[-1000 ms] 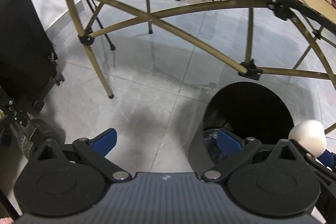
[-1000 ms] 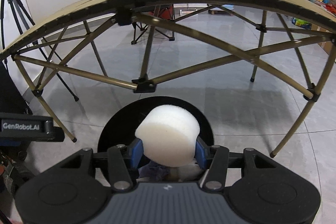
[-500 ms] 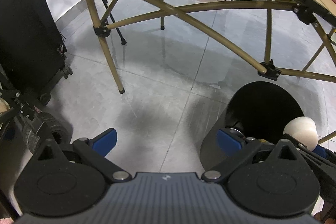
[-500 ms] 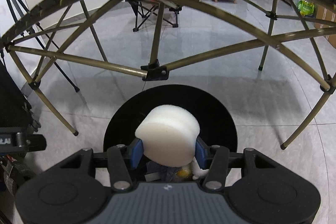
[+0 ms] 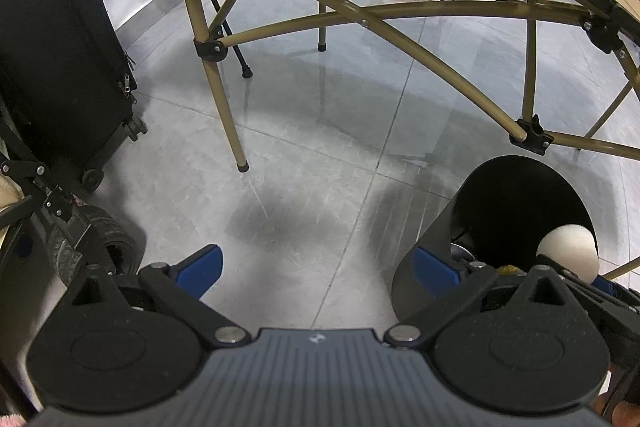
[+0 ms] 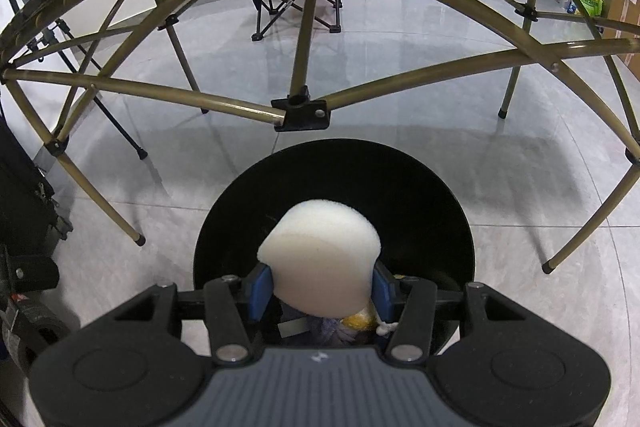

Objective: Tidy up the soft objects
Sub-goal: 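Move the right gripper over the bin and release the foam cylinder, then withdraw both grippers from the bin back toward the table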

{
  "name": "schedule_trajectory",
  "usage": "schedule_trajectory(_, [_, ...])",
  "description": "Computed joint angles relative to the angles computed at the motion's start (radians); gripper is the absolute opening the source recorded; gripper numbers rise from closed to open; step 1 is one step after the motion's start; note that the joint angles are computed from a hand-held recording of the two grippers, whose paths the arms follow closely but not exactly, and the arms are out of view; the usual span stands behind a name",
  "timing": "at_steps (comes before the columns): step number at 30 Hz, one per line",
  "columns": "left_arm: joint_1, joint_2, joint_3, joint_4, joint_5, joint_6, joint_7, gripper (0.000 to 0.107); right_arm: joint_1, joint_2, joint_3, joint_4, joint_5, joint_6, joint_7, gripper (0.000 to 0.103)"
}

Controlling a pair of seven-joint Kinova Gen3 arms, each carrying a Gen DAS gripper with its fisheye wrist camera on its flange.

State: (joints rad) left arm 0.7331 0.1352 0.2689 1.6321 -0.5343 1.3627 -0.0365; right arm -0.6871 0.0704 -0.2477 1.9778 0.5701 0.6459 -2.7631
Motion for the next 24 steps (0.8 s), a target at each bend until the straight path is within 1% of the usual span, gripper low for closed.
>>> schedule_trajectory(3, [-0.001,-0.001,0.000,0.002,0.002,0.000,0.001,0.103,-0.001,-0.002,0.002,0.003,0.015,-0.012,-0.022,0.051])
schedule_trajectory(5, [0.000,0.002,0.000,0.000,0.001,0.001,0.001,0.103,-0.002,-0.009,0.003,0.013,0.035,-0.028,-0.051,0.054])
schedule_trajectory(6, [0.000,0.002,0.000,-0.001,0.002,0.001,0.000,0.103,-0.002,-0.011,0.003,0.015,0.047,-0.029,-0.068,0.054])
schedule_trajectory(7, [0.000,0.001,0.000,0.000,0.002,0.000,0.000,0.103,-0.001,-0.014,0.003,0.017,0.057,-0.032,-0.082,0.058])
schedule_trajectory(9, [0.001,0.000,0.000,0.003,0.002,-0.002,0.001,0.103,0.001,-0.016,0.000,0.018,0.069,-0.030,-0.099,0.075])
schedule_trajectory(10, [0.001,0.000,0.001,0.003,0.001,-0.003,0.002,0.103,0.002,-0.015,-0.002,0.015,0.073,-0.023,-0.101,0.094])
schedule_trajectory(11, [0.002,0.000,0.001,0.004,0.001,-0.003,0.003,0.103,0.000,-0.012,-0.004,0.012,0.079,-0.015,-0.103,0.103])
schedule_trajectory(15, [0.004,0.002,0.002,0.002,0.000,-0.002,0.004,0.103,-0.009,-0.016,-0.010,0.016,0.124,-0.009,-0.139,0.103])
schedule_trajectory(24, [0.013,0.010,0.002,-0.008,-0.004,-0.001,0.005,0.103,-0.011,-0.019,-0.017,0.017,0.143,-0.002,-0.148,0.103])
